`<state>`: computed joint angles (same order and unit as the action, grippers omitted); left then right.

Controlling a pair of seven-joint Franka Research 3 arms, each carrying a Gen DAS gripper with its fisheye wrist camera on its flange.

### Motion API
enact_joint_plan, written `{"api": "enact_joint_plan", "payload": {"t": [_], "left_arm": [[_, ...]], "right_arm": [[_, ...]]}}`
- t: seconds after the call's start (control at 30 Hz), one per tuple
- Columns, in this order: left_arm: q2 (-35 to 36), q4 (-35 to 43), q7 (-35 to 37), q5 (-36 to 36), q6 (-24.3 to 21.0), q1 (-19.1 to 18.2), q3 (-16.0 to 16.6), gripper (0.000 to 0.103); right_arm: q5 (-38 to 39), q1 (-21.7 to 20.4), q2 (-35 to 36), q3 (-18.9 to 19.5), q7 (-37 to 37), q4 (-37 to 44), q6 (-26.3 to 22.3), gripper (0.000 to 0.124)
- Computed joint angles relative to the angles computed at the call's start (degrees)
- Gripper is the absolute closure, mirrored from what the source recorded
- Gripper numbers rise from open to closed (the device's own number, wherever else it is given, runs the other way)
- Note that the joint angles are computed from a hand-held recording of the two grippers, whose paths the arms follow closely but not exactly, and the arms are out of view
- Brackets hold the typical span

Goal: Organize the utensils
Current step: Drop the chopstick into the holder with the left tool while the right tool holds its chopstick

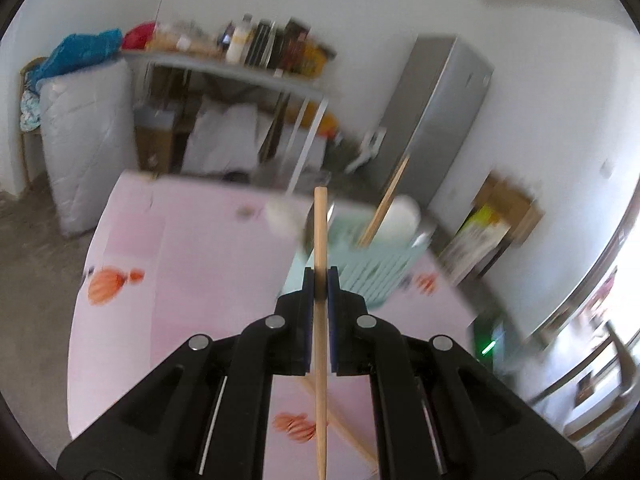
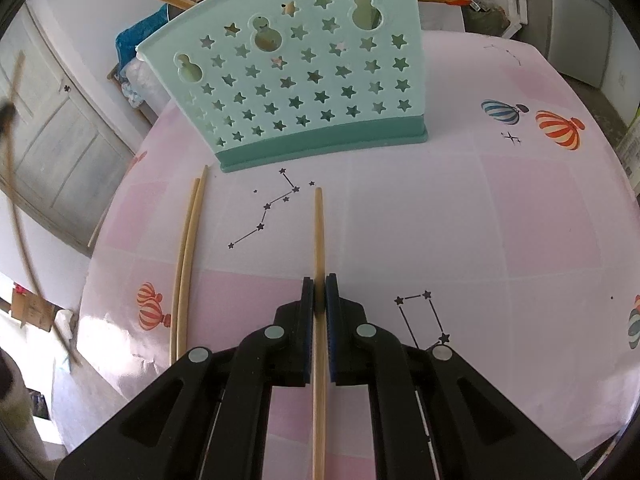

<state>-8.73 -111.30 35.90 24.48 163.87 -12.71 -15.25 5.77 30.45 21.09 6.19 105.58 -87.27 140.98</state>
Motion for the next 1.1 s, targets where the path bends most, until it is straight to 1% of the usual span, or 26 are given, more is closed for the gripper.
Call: {"api": "enact_joint_plan", "payload": {"t": [0.03,0.07,0.1,0.17,0.2,0.23,0.27,0.3,0.37,0.4,0.43,0.47,0.5,0.6,0.67,0.77,0.83,0.87,0.97,1.0,1.03,1.07,1.1], "left_arm": [[0.24,0.73,-0.5,0.67,1.86,0.31,0.01,0.098],[0.8,1.89,-1.93,2.72,4.43,1.17,-0.28,0.098],[1.44,3.05,-4.28,5.69,5.83,2.27,-0.97,0.098],[4.15,7.89,-11.56,14.99,7.59,4.72,-2.5,0.098],[5.5,10.32,-15.22,19.45,7.91,5.04,-2.61,0.098],[7.73,14.18,-21.23,26.55,8.26,5.28,-2.62,0.098],[9.58,17.32,-25.38,31.36,7.94,4.58,-2.21,0.098],[12.11,21.78,-31.64,38.32,7.2,3.47,-1.36,0.098],[16.52,29.28,-39.45,47.0,5.32,0.46,0.66,0.098],[19.04,33.63,-43.93,52.55,3.55,-1.65,2.02,0.098],[21.04,37.09,-47.32,57.74,0.77,-3.95,3.34,0.098],[22.77,39.81,-49.47,61.64,-2.24,-6.11,4.46,0.098],[25.73,43.68,-49.88,63.99,-5.3,-8.12,5.35,0.098],[32.15,51.43,-46.79,63.29,-9.96,-11.61,7.18,0.098],[36.7,56.62,-42.05,60.85,-13.3,-13.56,7.93,0.098],[41.38,62.09,-38.66,57.91,-15.27,-15.37,9.33,0.098],[43.72,64.82,-37.66,56.87,-16.24,-16.59,10.74,0.098],[43.73,64.4,-38.35,57.04,-16.5,-17.25,11.76,0.098],[47.87,69.08,-32.93,53.82,-18.39,-18.76,12.97,0.098],[47.54,68.47,-33.63,54.71,-18.48,-19.58,14.36,0.098],[46.22,66.51,-36.37,57.37,-18.52,-21.24,16.78,0.098],[44.89,64.59,-37.58,58.61,-18.96,-22.61,18.28,0.094],[44.28,63.69,-37.35,58.25,-18.44,-22.9,18.95,0.09]], "right_arm": [[0.16,-0.06,-0.06,0.05,-0.07,-0.14,0.16,0.118],[0.29,-0.1,-0.11,0.09,-0.15,-0.3,0.3,0.118],[0.43,-0.16,-0.14,0.13,-0.24,-0.4,0.41,0.118],[0.6,-0.19,-0.07,0.15,-0.27,-0.38,0.41,0.118],[0.65,-0.17,-0.07,0.15,-0.24,-0.37,0.49,0.118],[0.69,-0.18,-0.25,0.14,-0.25,-0.64,0.72,0.118],[0.69,-0.17,-0.34,0.13,-0.22,-0.74,0.95,0.118],[0.68,-0.14,-0.43,0.12,-0.14,-0.86,1.13,0.118],[0.79,-0.18,-0.53,0.13,-0.05,-1.0,1.26,0.118],[0.86,-0.21,-0.54,0.15,-0.03,-1.04,1.29,0.118],[1.07,-0.29,-0.59,0.2,0.0,-1.16,1.41,0.118],[1.18,-0.32,-0.55,0.22,0.01,-1.14,1.42,0.118],[1.26,-0.33,-0.53,0.24,0.03,-1.12,1.43,0.118],[1.74,-0.49,-0.71,0.4,-0.21,-1.48,1.72,0.118],[2.08,-0.62,-0.82,0.49,-0.48,-1.69,1.93,0.118],[2.54,-0.74,-0.96,0.55,-0.62,-1.9,2.3,0.118],[2.74,-0.81,-1.02,0.57,-0.75,-2.0,2.58,0.118],[2.84,-0.84,-1.06,0.58,-0.79,-2.08,2.74,0.118],[3.12,-0.87,-1.28,0.61,-0.8,-2.48,3.26,0.118],[3.2,-0.89,-1.35,0.62,-0.78,-2.63,3.45,0.118],[3.42,-0.96,-1.45,0.67,-0.8,-2.82,3.65,0.118],[3.51,-0.99,-1.52,0.68,-0.81,-2.9,3.68,0.118],[3.65,-1.04,-1.53,0.72,-0.88,-2.94,3.67,0.118]]}}
